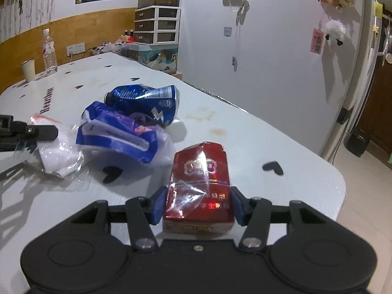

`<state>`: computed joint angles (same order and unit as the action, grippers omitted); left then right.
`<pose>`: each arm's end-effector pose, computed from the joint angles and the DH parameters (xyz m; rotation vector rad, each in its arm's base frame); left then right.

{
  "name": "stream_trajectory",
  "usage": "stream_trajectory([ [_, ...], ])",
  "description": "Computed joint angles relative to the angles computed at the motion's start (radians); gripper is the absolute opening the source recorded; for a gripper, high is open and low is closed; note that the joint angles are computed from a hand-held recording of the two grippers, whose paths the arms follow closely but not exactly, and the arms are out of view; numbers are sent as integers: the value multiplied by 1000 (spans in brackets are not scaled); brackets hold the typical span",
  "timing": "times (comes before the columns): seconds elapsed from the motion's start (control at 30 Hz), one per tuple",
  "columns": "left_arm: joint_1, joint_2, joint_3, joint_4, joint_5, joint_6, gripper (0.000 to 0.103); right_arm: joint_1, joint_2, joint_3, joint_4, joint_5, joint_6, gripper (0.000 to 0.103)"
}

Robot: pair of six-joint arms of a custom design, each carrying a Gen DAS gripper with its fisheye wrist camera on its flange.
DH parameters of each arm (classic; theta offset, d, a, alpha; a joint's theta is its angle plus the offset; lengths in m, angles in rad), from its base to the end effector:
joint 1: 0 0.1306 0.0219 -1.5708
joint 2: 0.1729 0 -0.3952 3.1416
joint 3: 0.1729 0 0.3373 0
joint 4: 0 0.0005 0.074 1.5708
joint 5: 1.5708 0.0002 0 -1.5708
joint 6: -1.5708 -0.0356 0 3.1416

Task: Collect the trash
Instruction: 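Grasp the clear plastic bag with the left tool while the right tool grasps the red pack, then carry the clear bag and red pack in both tools over the trash bin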

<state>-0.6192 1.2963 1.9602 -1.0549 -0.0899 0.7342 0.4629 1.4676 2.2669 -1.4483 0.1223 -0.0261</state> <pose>0.2854 -0.2001 0.6897 -0.1791 2.0396 -0.7861 0.3346 0.1616 0.7004 -0.4144 2.1784 0.1347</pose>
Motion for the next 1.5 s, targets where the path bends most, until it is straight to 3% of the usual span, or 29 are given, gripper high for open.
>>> stream_trajectory([
  [0.13,-23,-3,12,-7,-32,-6,13,20,-3,18,-45,45,-44,55],
  [0.23,-46,1,35,-33,-72,-30,13,41,-26,0,-31,79,-57,55],
  [0.57,-206,25,135,-118,-388,-224,11,123,-103,-58,37,163,-159,55],
  [0.9,-376,49,196,-138,-601,-311,10,201,-207,-158,98,264,-230,55],
  [1.2,-509,110,268,-163,-711,-351,10,254,-283,-186,76,361,-263,55],
  [1.5,-615,177,342,-170,-738,-347,10,300,-376,-209,10,477,-303,55],
])
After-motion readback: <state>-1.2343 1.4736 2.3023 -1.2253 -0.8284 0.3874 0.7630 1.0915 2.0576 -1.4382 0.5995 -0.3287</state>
